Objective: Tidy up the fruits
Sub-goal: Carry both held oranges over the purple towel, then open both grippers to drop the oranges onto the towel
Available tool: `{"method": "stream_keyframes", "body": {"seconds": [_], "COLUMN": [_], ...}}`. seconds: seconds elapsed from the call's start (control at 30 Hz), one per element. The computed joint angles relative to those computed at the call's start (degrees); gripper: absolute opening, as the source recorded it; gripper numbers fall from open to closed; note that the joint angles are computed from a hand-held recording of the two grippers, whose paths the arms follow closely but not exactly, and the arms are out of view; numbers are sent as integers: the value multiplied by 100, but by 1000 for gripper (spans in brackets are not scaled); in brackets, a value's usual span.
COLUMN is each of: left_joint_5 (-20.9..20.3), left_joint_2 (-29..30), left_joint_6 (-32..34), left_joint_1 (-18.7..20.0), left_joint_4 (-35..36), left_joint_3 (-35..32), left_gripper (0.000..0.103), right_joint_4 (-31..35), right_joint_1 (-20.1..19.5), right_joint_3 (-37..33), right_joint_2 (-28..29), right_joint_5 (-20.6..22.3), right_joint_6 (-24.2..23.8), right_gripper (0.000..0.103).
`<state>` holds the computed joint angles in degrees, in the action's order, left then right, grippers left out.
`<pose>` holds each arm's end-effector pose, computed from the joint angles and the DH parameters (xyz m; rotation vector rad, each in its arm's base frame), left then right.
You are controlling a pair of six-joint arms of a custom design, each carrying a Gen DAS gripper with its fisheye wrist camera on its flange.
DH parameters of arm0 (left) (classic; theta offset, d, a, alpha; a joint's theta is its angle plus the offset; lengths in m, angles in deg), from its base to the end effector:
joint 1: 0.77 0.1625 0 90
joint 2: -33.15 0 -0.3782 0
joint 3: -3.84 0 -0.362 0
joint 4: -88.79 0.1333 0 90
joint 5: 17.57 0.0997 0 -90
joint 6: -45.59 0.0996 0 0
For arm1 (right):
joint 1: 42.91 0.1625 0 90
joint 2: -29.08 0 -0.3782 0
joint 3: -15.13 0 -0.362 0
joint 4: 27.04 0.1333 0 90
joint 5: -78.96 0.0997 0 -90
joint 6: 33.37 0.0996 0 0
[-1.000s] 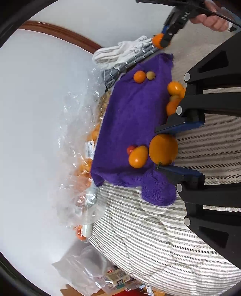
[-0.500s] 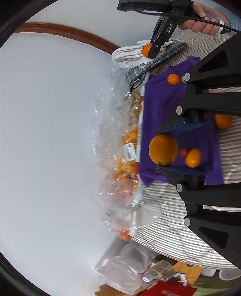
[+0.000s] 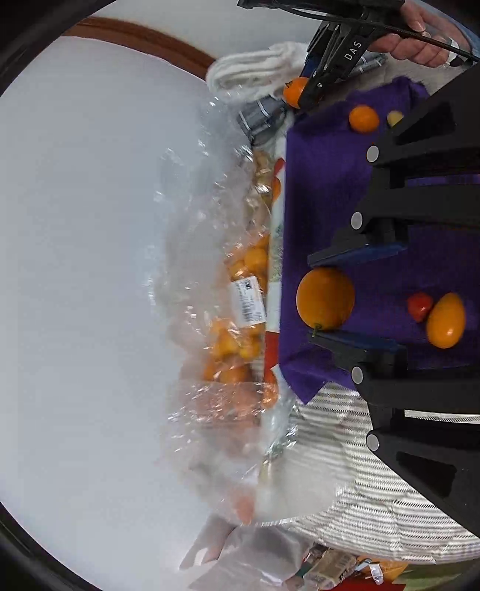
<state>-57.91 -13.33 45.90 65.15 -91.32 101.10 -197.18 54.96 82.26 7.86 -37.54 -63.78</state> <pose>-0.0568 -0.6398 0.1696 0.1112 2.2695 -0.9976 0.1889 -0.7179 0.0218 0.6500 -2.4270 0.6415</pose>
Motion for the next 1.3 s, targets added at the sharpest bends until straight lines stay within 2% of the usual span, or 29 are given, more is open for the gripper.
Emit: {"method": "stream_keyframes", "body": {"seconds": [0.13, 0.3, 0.67, 0.9, 1.07, 1.17, 1.3], "left_joint_5": [-110, -216, -149, 35, -160, -200, -10], "left_joint_2": [141, 130, 209, 309, 322, 316, 195], "left_joint_6": [-93, -519, -746, -681, -594, -617, -474], "left_joint_1": [197, 372, 480, 436, 462, 433, 252], "left_joint_4": [266, 887, 1288, 1316, 1511, 1609, 1262], "left_joint_3": [-174, -288, -335, -371, -463, -509, -309], "left_gripper": [32, 32, 32, 32, 33, 34, 36], "right_joint_4": [254, 378, 661, 829, 661, 530, 51], "right_joint_1": [-83, -105, -154, -157, -164, -99, 48], "right_joint_3": [-268, -430, -681, -851, -645, -491, -14], "right_joint_2": [224, 416, 640, 783, 661, 562, 267], "right_joint_5": [-234, -425, -719, -860, -723, -792, -746], "right_joint_6": [-29, -70, 48, 93, 54, 55, 125], "right_gripper": [42, 42, 42, 43, 55, 67, 68]}}
